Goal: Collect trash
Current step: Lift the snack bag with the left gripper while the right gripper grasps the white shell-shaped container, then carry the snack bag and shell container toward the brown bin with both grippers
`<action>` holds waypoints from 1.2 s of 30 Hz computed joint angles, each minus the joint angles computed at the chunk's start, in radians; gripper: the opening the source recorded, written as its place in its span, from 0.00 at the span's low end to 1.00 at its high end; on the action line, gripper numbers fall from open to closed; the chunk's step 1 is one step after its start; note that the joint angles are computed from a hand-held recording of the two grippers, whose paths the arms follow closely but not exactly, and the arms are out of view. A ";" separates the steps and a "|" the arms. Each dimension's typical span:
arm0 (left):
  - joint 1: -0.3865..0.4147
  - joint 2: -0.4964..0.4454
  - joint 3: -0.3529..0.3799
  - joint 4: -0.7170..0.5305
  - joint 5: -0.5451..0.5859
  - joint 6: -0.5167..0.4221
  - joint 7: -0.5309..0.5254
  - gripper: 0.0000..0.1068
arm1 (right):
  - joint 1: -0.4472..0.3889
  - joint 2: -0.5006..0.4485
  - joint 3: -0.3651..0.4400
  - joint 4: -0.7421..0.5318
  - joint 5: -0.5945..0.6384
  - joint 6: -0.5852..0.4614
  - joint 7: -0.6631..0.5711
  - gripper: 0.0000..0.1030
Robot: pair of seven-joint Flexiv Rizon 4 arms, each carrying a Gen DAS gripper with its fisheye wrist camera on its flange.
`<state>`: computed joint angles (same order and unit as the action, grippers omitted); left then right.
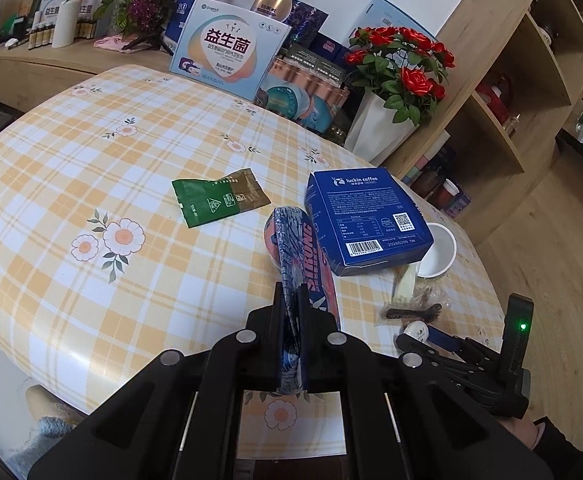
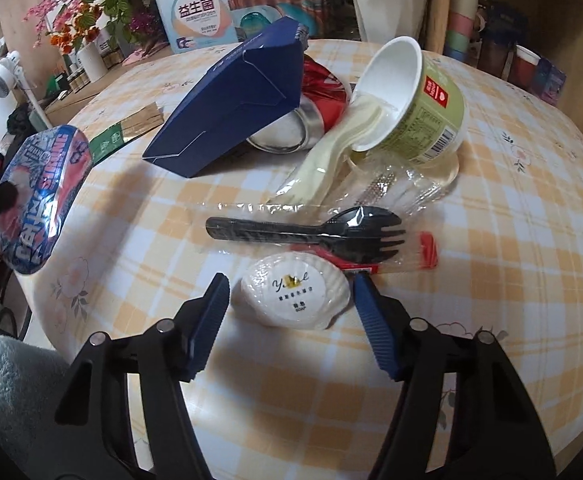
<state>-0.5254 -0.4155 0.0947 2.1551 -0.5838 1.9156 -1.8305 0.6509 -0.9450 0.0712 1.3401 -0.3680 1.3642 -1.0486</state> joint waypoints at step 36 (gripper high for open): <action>-0.512 0.035 0.351 -0.035 -0.316 -0.097 0.243 0.05 | 0.031 0.226 -0.090 0.324 0.040 0.297 0.063 0.53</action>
<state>-1.0378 -0.3804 0.4455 2.1205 -0.8998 1.8184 -1.5880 0.6817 -0.7186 -0.0184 1.6640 -0.3277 1.6615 -0.9859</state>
